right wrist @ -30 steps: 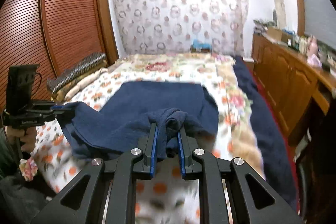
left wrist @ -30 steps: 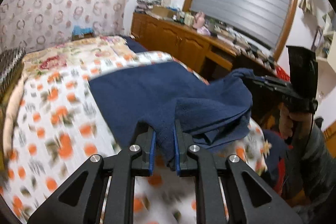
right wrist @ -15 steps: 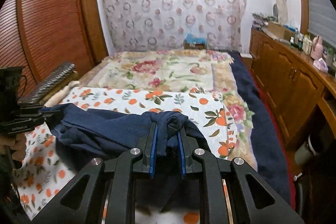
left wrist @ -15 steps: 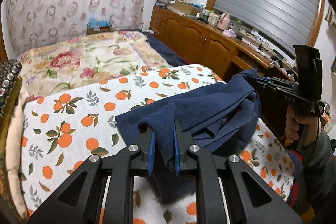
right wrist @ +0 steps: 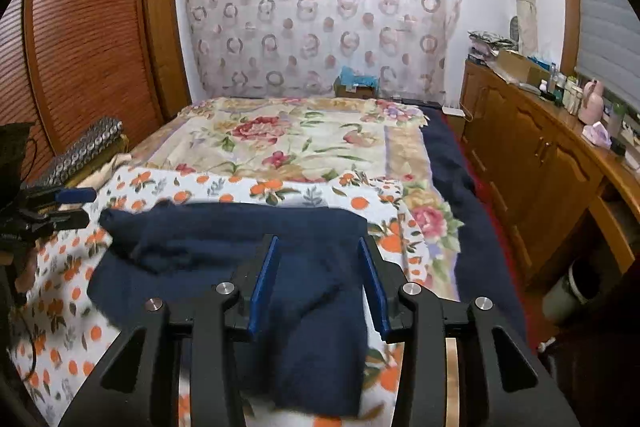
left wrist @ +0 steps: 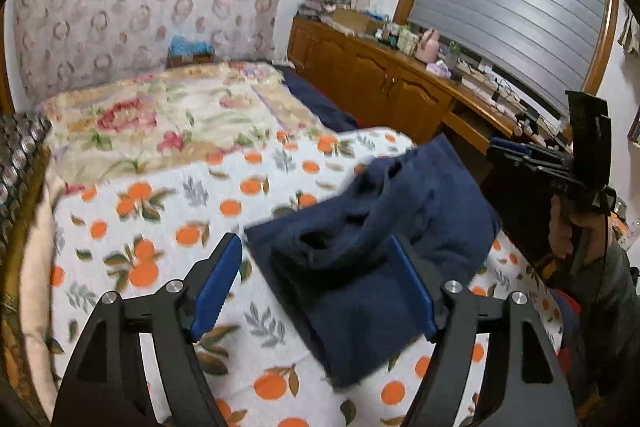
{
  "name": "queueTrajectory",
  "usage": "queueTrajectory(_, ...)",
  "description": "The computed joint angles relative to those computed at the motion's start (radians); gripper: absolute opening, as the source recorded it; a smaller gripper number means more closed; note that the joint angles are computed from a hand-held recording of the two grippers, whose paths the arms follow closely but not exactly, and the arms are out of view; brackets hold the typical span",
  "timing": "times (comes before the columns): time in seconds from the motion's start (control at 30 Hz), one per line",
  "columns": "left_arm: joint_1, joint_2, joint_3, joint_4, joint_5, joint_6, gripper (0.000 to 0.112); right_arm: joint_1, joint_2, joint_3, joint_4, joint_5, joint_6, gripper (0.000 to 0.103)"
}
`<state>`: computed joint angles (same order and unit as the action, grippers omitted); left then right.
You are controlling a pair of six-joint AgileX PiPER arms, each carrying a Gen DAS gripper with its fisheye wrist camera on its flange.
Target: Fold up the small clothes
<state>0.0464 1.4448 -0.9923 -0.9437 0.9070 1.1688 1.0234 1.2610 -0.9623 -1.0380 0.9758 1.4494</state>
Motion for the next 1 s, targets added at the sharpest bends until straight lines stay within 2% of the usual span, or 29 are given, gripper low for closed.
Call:
queueTrajectory(0.07, -0.016, 0.02, 0.003, 0.021, -0.011, -0.002, 0.076, -0.035, -0.001, 0.013, 0.054, -0.046, -0.051, 0.045)
queueTrajectory(0.17, -0.069, 0.054, 0.003, 0.065, -0.074, -0.03, 0.076, -0.111, 0.045, -0.006, 0.133, -0.095, -0.136, 0.046)
queueTrajectory(0.27, -0.108, 0.1, -0.022, 0.091, -0.12, -0.08, 0.076, -0.193, 0.08, -0.021, 0.189, -0.184, -0.185, 0.054)
queueTrajectory(0.43, -0.142, 0.143, -0.068, 0.087, -0.175, -0.088, 0.076, -0.291, 0.097, -0.037, 0.248, -0.318, -0.247, 0.054)
queueTrajectory(0.47, -0.148, 0.153, -0.08, 0.098, -0.185, -0.103, 0.076, -0.313, 0.085, -0.027, 0.278, -0.348, -0.278, 0.052)
queueTrajectory(0.53, -0.16, 0.166, -0.094, 0.117, -0.222, -0.119, 0.076, -0.361, 0.073, -0.002, 0.334, -0.421, -0.341, 0.007)
queueTrajectory(0.57, -0.165, 0.171, -0.098, 0.137, -0.239, -0.136, 0.076, -0.364, 0.075, 0.002, 0.322, -0.428, -0.338, 0.007)
queueTrajectory(0.67, -0.148, 0.192, -0.11, 0.129, -0.223, -0.153, 0.076, -0.327, 0.073, 0.013, 0.241, -0.311, -0.239, 0.007)
queueTrajectory(0.77, -0.143, 0.204, -0.116, 0.135, -0.209, -0.164, 0.077, -0.281, 0.066, 0.015, 0.211, -0.262, -0.191, 0.007)
queueTrajectory(0.8, -0.142, 0.208, -0.117, 0.134, -0.206, -0.167, 0.078, -0.27, 0.059, 0.019, 0.204, -0.252, -0.177, 0.008)
queueTrajectory(0.87, -0.135, 0.221, -0.122, 0.129, -0.186, -0.174, 0.078, -0.265, 0.068, 0.007, 0.205, -0.23, -0.167, 0.031)
queueTrajectory(0.9, -0.129, 0.234, -0.133, 0.128, -0.166, -0.185, 0.078, -0.258, 0.071, 0.003, 0.206, -0.205, -0.159, 0.048)
queueTrajectory(0.93, -0.126, 0.241, -0.143, 0.13, -0.151, -0.198, 0.078, -0.252, 0.076, -0.006, 0.21, -0.18, -0.154, 0.054)
queueTrajectory(1.0, -0.118, 0.249, -0.152, 0.121, -0.128, -0.207, 0.078, -0.263, 0.065, 0.01, 0.24, -0.199, -0.158, 0.055)
